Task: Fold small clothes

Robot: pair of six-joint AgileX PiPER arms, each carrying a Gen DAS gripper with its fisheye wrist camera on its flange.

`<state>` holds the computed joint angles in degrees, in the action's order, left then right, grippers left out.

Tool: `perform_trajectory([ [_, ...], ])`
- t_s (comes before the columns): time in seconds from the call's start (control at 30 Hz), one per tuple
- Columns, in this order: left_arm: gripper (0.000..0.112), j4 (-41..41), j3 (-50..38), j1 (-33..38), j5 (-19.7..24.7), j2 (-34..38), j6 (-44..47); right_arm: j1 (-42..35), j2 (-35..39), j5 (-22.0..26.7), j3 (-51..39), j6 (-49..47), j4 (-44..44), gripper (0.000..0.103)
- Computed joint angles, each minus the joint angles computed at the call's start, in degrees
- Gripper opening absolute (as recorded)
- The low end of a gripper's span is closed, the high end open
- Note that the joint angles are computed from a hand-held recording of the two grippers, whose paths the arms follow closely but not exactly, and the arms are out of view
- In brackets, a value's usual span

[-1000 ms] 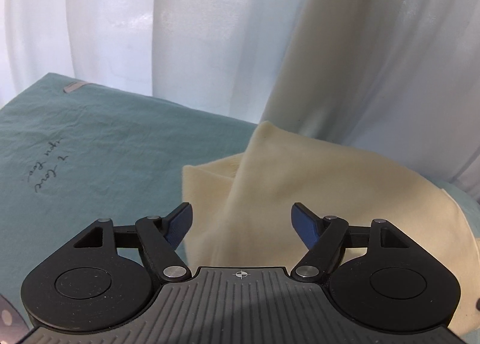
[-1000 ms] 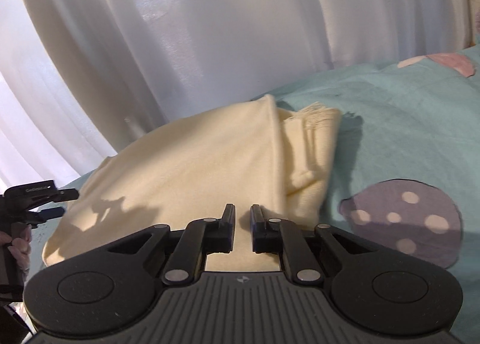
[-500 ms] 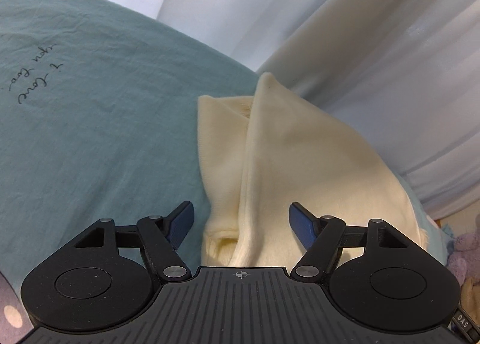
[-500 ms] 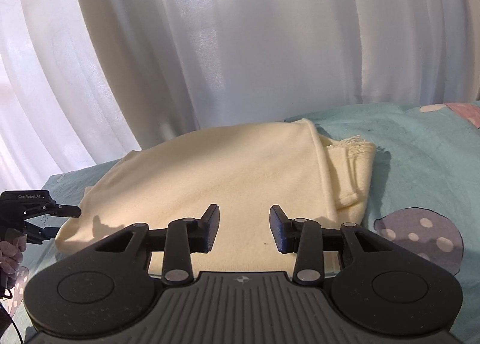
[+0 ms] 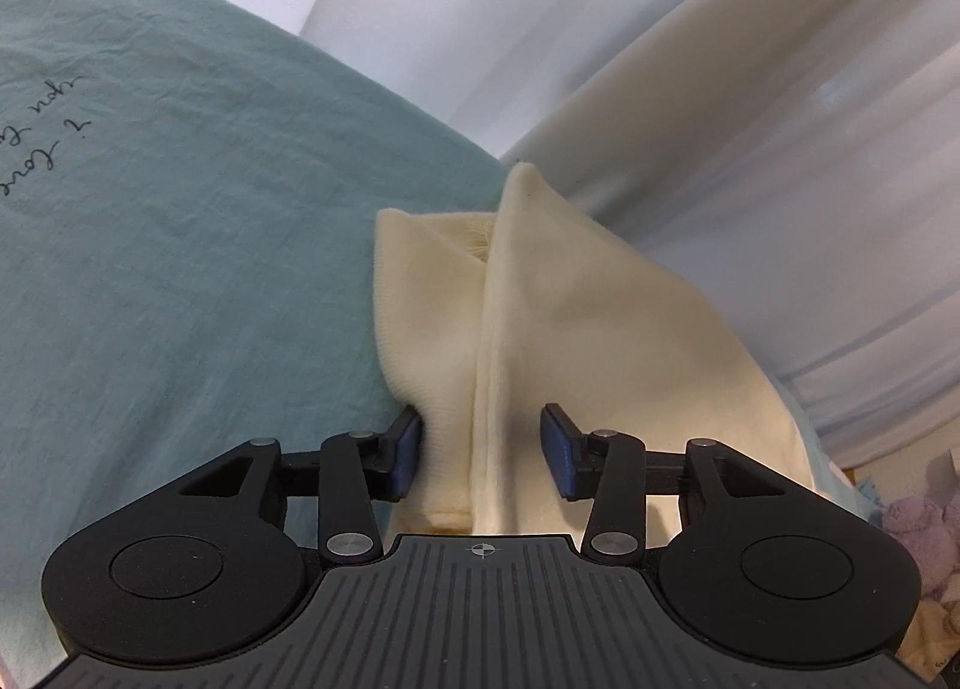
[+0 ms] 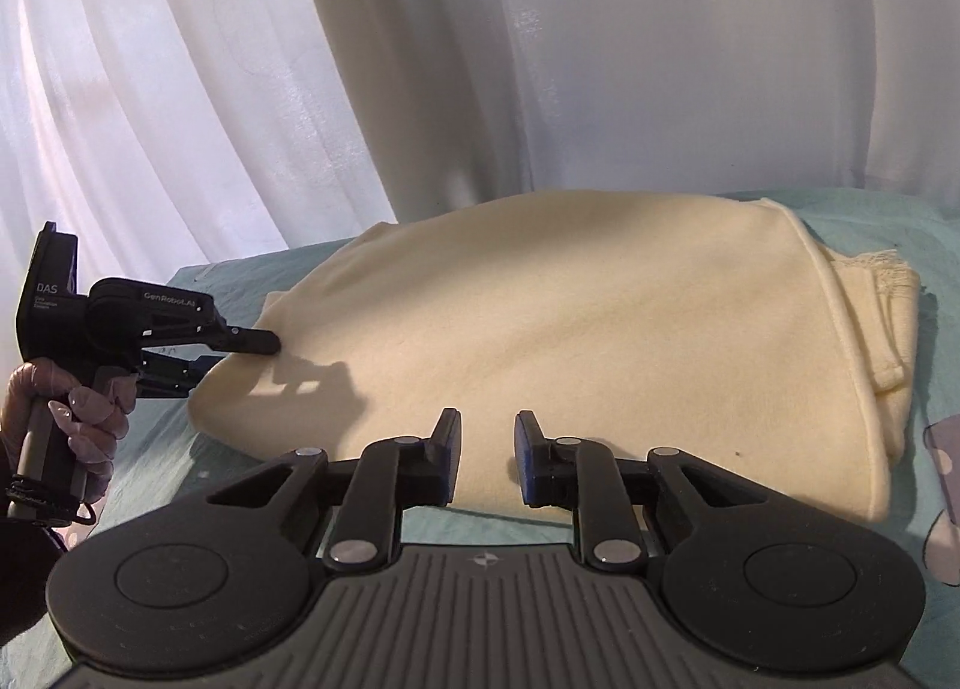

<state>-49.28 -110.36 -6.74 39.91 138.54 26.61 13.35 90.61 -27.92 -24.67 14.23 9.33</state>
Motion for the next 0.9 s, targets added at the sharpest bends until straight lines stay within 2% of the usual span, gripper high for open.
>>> perform_trajectory([
  [0.07, 0.024, 4.59, -1.59, -0.94, -0.45, 0.4, -3.75, 2.61, 1.44, 0.35, -2.13, -3.12, 2.51, 0.019],
  [0.17, 0.019, 4.31, -2.19, -1.0, -0.28, 0.43, -4.57, 5.83, 4.85, 0.85, -6.83, -7.73, 5.7, 0.019],
  [0.23, 0.018, 0.25, -0.26, -0.45, -0.63, -0.93, -1.42, 7.51, 7.48, 1.2, -9.8, -11.02, 8.49, 0.017],
  [0.37, 0.017, -4.91, 1.64, -0.05, 0.22, -3.4, 2.02, 11.48, 12.33, -3.58, -11.46, -22.05, 20.35, 0.015],
  [0.47, 0.017, -6.47, 2.37, -1.25, 0.47, -5.25, 3.92, 11.66, 14.35, -4.74, -11.33, -23.46, 18.92, 0.015],
  [0.53, 0.017, -6.48, 2.41, -2.92, 0.55, -6.58, 4.17, 9.77, 11.09, -1.2, -10.26, -19.02, 15.29, 0.014],
  [0.57, 0.017, -6.46, 2.36, -3.85, 0.48, -7.04, 4.41, 8.62, 10.03, -1.28, -9.18, -14.87, 12.15, 0.014],
  [0.73, 0.017, -2.7, 0.03, -9.58, -0.11, -6.43, 2.99, 3.19, 2.81, -6.3, -0.54, -4.75, 8.39, 0.014],
  [0.9, 0.018, 9.09, -4.7, -15.65, -0.12, -2.22, -5.38, -4.18, -1.92, -7.07, 5.1, -0.93, 4.78, 0.014],
])
